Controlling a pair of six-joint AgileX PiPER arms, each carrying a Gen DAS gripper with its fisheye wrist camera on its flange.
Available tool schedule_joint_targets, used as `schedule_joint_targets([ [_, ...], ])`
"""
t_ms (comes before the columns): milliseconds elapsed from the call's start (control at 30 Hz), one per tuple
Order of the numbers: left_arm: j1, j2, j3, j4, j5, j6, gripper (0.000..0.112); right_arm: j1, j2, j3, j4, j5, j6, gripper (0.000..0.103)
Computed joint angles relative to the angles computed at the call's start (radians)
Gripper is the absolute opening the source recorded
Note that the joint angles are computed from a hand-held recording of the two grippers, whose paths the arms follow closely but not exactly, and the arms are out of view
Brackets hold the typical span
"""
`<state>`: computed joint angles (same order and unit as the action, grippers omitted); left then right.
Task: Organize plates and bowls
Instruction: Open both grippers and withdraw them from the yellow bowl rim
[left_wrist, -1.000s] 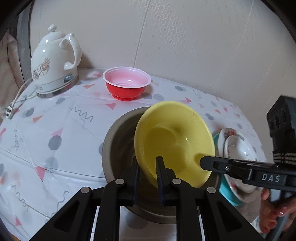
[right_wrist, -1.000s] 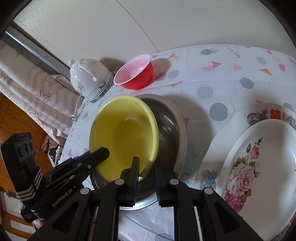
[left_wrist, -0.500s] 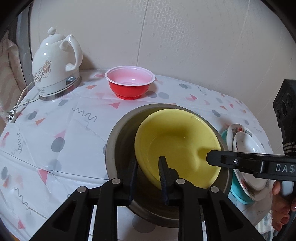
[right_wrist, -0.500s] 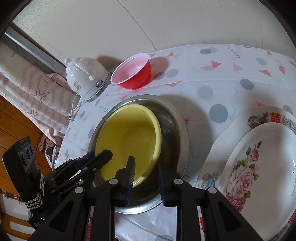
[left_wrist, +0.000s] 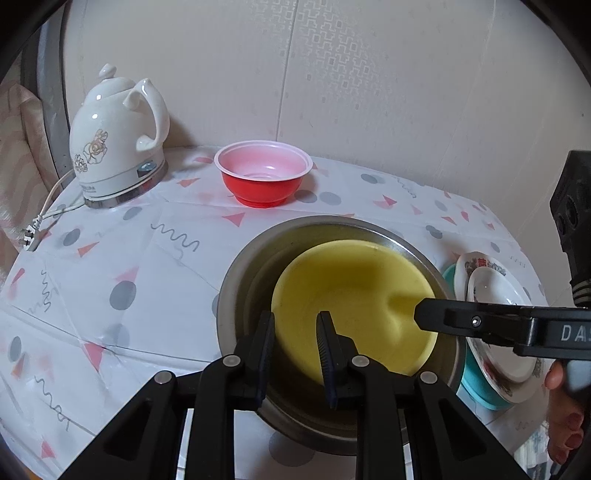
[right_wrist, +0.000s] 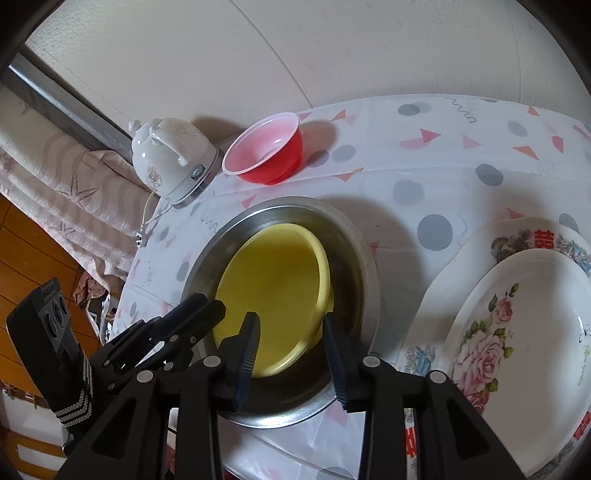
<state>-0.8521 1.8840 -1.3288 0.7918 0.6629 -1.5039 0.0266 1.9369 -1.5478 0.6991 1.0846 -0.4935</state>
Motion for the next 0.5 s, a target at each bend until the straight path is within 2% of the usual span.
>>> schedule_joint_targets([
  [133, 0.002, -0.012, 0.024, 0.019, -0.022, -0.040, 0.024, 0.005, 0.011, -0.006, -0.004, 0.001, 0.012, 0.036],
  [200, 0.000, -0.022, 0.039, 0.036, -0.031, -0.067, 0.029, 0.006, 0.008, -0.006, -0.008, 0.000, 0.014, 0.036],
  [233, -0.001, -0.029, 0.049, 0.051, -0.034, -0.087, 0.036, 0.006, 0.005, -0.004, -0.008, -0.002, 0.010, 0.036],
  [400, -0.018, -0.061, 0.084, 0.130, -0.019, -0.174, 0.042, -0.002, -0.039, 0.034, -0.001, -0.049, -0.029, 0.036],
  [500, -0.029, -0.076, 0.106, 0.178, -0.003, -0.232, 0.050, -0.008, -0.069, 0.076, 0.016, -0.084, -0.066, 0.036],
])
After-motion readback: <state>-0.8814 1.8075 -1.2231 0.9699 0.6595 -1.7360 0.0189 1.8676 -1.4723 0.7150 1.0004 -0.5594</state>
